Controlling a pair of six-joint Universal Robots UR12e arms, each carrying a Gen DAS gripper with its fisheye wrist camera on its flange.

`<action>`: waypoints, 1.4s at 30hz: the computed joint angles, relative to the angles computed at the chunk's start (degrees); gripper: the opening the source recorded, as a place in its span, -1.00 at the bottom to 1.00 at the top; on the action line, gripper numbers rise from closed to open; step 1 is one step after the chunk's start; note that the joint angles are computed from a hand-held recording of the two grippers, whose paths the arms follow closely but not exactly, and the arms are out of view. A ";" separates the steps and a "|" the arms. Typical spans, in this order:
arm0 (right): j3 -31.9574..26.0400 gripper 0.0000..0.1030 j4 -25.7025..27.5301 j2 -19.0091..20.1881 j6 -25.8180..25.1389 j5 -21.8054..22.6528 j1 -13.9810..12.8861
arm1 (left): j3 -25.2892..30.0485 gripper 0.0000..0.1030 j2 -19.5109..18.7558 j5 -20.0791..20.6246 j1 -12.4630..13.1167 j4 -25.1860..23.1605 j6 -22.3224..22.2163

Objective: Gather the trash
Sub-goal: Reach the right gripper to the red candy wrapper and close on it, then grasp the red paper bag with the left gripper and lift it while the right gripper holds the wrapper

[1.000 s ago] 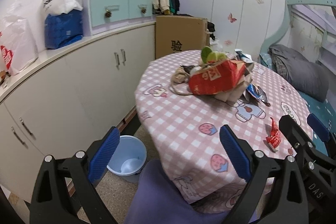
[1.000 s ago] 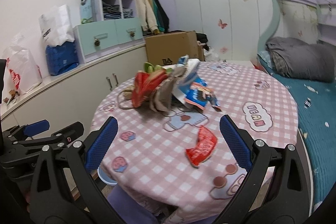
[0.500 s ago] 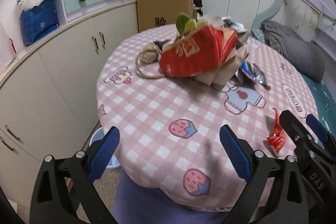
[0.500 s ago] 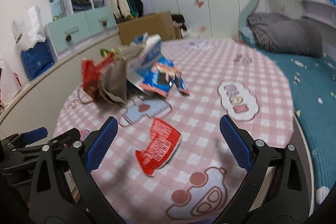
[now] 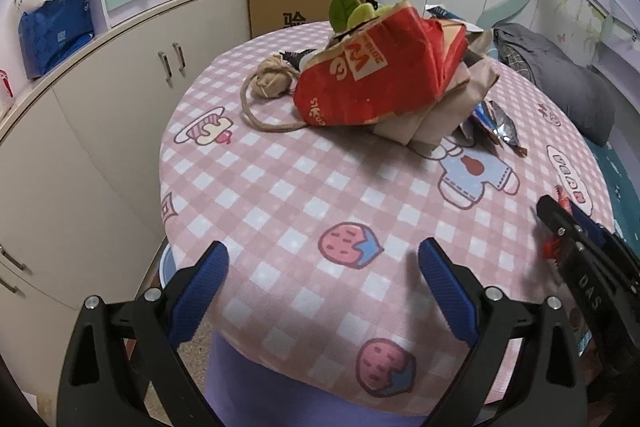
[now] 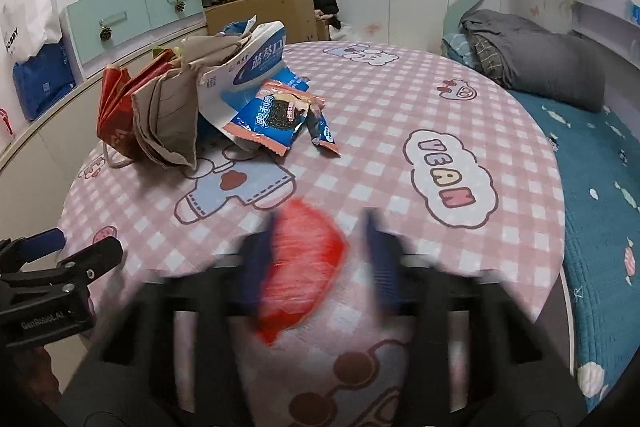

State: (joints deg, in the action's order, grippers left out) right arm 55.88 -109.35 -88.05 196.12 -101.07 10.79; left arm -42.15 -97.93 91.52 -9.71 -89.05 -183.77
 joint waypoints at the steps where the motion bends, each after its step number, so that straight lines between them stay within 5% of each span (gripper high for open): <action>1: 0.05 -0.57 -0.08 -0.11 -0.07 1.09 -0.43 | 0.17 0.82 -0.07 -0.28 0.07 0.19 0.11; 16: -4.60 -0.64 -5.70 1.69 -3.58 3.14 -1.62 | 11.97 0.80 -6.85 -2.32 -0.14 5.61 3.94; 20: -5.91 -0.64 -5.48 2.57 -3.82 4.42 -1.41 | 15.61 0.44 -9.43 -5.43 0.09 3.82 4.32; 23: -5.97 -0.64 -5.37 2.72 -4.29 4.92 -1.10 | 19.23 0.42 -11.68 -10.48 1.23 -0.87 2.27; 29: -6.50 -0.64 -3.63 3.18 -4.11 5.53 -1.01 | 17.20 0.60 -11.50 -14.92 2.69 0.14 -2.63; 30: -6.51 -0.64 -3.49 3.20 -4.17 5.73 -1.00 | 17.20 0.50 -11.58 -16.64 3.18 -0.40 -3.20; 31: -6.48 -0.64 -3.39 3.21 -4.20 5.71 -0.93 | 15.37 -0.09 -10.80 -20.59 4.04 0.74 -3.02; 32: -6.47 -0.64 -3.26 3.21 -4.22 5.69 -0.88 | 15.54 -0.23 -10.93 -22.14 4.31 -0.01 -2.19; 36: -6.30 -0.64 -2.90 3.10 -4.14 5.68 -0.84 | 14.75 -0.62 -10.39 -18.61 3.41 0.78 0.04; 42: -6.01 -0.64 -2.96 2.80 -4.26 5.73 -0.76 | 12.25 -0.72 -8.42 -18.70 3.90 3.02 0.77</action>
